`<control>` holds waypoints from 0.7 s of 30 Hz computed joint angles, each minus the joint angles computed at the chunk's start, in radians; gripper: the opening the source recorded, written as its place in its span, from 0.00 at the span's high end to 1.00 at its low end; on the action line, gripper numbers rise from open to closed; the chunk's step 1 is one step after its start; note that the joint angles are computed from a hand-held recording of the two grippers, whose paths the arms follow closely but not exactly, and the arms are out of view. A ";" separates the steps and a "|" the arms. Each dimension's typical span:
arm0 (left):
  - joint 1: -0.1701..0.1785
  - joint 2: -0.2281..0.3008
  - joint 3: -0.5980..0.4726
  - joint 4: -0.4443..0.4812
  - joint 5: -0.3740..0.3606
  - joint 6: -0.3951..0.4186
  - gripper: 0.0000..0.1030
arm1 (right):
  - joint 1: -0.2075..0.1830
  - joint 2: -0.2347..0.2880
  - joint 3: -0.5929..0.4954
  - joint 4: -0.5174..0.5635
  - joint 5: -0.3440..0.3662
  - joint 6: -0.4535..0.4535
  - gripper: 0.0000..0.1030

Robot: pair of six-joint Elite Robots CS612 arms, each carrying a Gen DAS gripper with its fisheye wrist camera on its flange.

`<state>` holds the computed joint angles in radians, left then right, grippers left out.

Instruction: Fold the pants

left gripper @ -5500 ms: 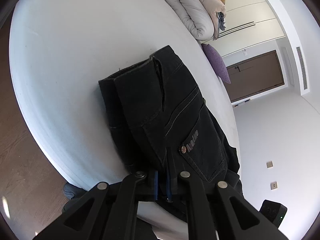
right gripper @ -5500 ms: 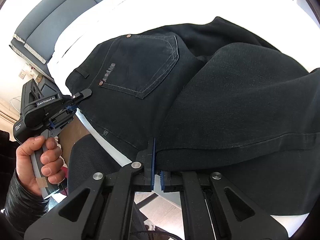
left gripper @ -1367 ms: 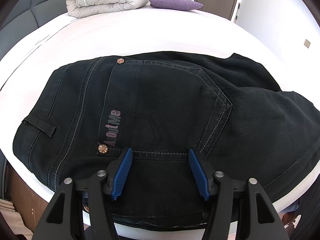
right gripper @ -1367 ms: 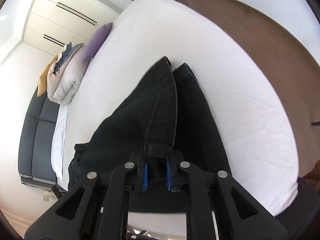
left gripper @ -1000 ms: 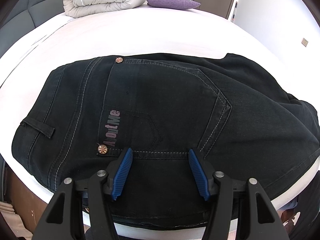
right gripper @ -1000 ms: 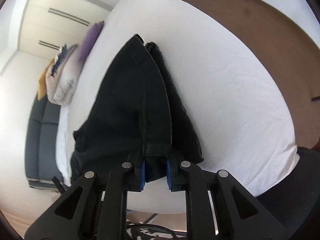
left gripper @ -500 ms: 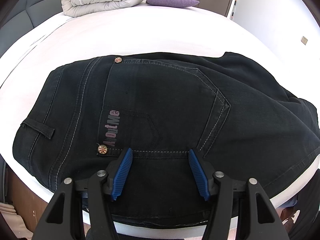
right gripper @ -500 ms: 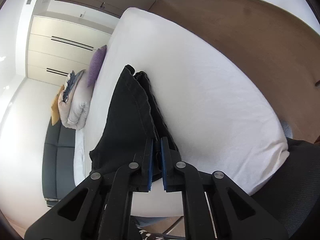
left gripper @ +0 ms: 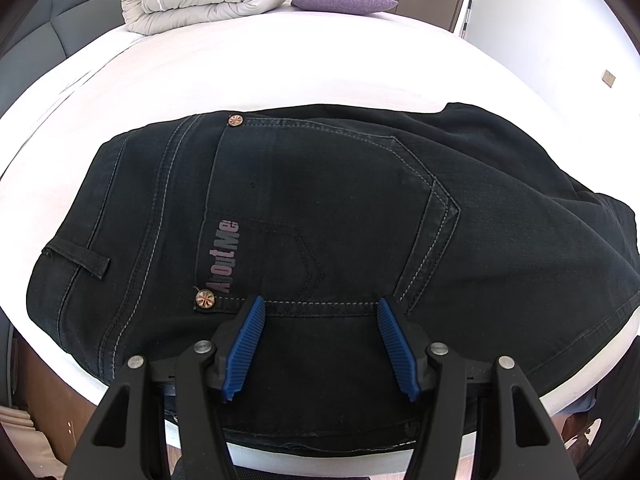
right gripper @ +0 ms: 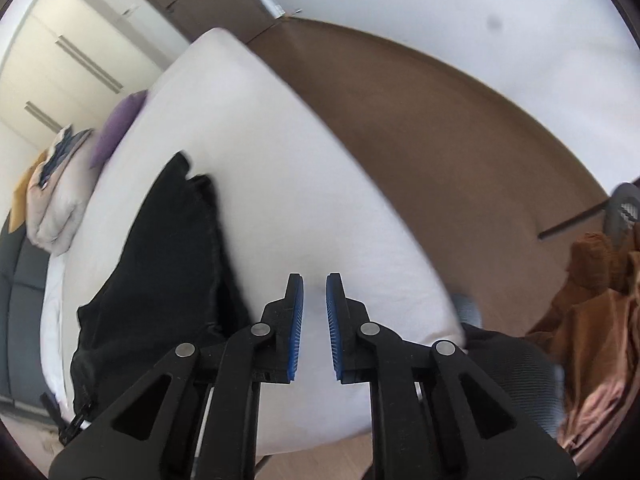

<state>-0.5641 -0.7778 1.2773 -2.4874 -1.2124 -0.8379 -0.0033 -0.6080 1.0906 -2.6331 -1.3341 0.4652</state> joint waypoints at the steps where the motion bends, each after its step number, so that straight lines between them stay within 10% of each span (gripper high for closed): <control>1: 0.000 0.000 0.003 -0.005 0.001 0.001 0.40 | -0.008 -0.013 0.024 -0.029 0.008 0.023 0.88; 5: -0.002 -0.003 0.016 -0.024 0.008 -0.005 0.40 | -0.010 -0.053 0.099 -0.213 0.138 -0.033 0.82; 7: -0.003 -0.007 0.031 -0.042 0.013 -0.009 0.40 | -0.001 -0.041 0.092 -0.276 0.296 -0.042 0.33; 9: -0.004 -0.012 0.044 -0.058 0.017 -0.012 0.40 | 0.021 -0.017 0.070 -0.305 0.448 -0.016 0.17; 13: -0.005 -0.019 0.071 -0.103 0.015 -0.015 0.39 | 0.097 0.060 -0.048 -0.110 0.718 -0.031 0.23; 15: -0.007 -0.021 0.078 -0.115 0.020 -0.009 0.37 | 0.126 0.088 -0.093 0.074 0.820 -0.094 0.44; 21: -0.017 -0.021 0.089 -0.135 0.038 -0.008 0.36 | 0.177 0.154 -0.201 0.327 0.876 -0.115 0.54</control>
<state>-0.5809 -0.7986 1.3665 -2.6220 -1.1740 -0.8461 0.1733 -0.4543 0.8893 -2.3059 -0.4580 0.3506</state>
